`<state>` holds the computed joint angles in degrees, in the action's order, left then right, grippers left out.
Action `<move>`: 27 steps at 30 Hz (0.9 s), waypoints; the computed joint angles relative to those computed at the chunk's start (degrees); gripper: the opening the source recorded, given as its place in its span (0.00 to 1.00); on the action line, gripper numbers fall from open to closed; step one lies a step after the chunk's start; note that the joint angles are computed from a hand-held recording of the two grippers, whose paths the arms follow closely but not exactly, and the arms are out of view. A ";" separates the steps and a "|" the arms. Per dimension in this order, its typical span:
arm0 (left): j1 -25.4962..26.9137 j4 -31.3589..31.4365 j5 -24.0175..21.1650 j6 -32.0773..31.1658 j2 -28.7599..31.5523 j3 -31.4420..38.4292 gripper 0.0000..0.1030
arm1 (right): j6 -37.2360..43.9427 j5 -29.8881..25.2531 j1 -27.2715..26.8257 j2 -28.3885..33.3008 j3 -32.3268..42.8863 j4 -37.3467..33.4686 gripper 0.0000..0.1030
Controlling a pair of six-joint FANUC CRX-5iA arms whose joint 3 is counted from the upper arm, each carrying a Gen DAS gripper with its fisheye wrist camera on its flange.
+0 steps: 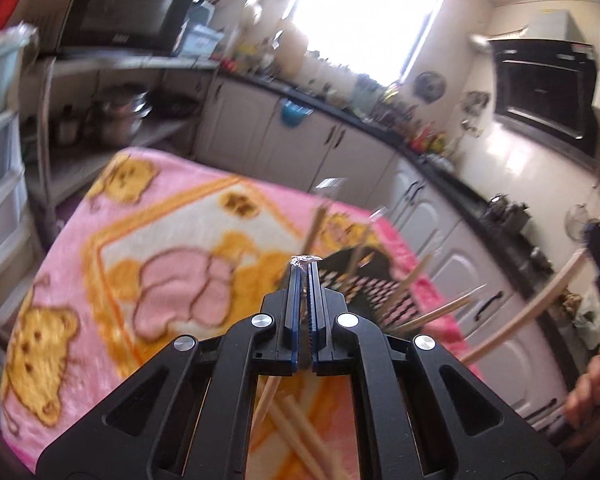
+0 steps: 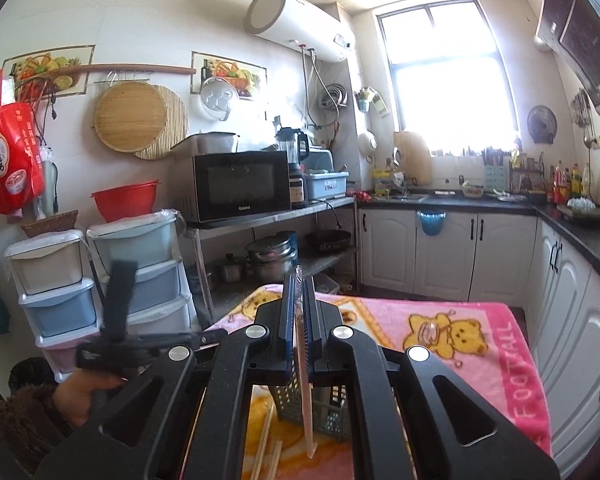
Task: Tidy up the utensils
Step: 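Carry the held chopsticks over the caddy with both tools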
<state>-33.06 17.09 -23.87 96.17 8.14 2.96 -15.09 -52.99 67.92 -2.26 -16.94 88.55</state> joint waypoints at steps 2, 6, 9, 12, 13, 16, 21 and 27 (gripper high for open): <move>-0.41 1.70 1.33 -2.28 -0.60 0.16 0.01 | 0.35 -0.03 -0.26 0.27 0.55 0.47 0.04; -1.40 5.61 3.34 -7.23 -0.87 0.92 0.01 | 0.02 -0.21 -1.09 0.67 1.32 1.49 0.04; -2.20 5.70 4.56 -8.52 -0.90 2.06 0.01 | -0.46 -0.04 -1.73 0.62 1.53 1.98 0.04; -2.98 4.04 5.06 -8.14 -0.16 4.54 0.01 | -1.03 0.38 -2.27 0.42 1.47 2.48 0.04; -3.08 2.75 4.99 -7.34 0.07 5.49 0.01 | -1.01 0.67 -2.48 0.37 1.55 2.53 0.04; -3.61 -0.96 4.95 -4.43 1.59 9.24 0.01 | -0.47 0.95 -2.95 0.49 2.09 2.49 0.04; -4.74 -13.05 2.71 6.14 3.72 16.23 0.01 | -0.43 1.71 -4.01 0.57 3.06 3.37 0.04; -5.66 -20.96 0.49 12.86 6.48 22.65 0.01 | -0.16 2.70 -5.61 0.86 4.52 4.29 0.04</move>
<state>-38.72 -3.86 -23.38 109.03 14.61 25.62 -15.25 -50.28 62.31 -1.41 -12.42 92.83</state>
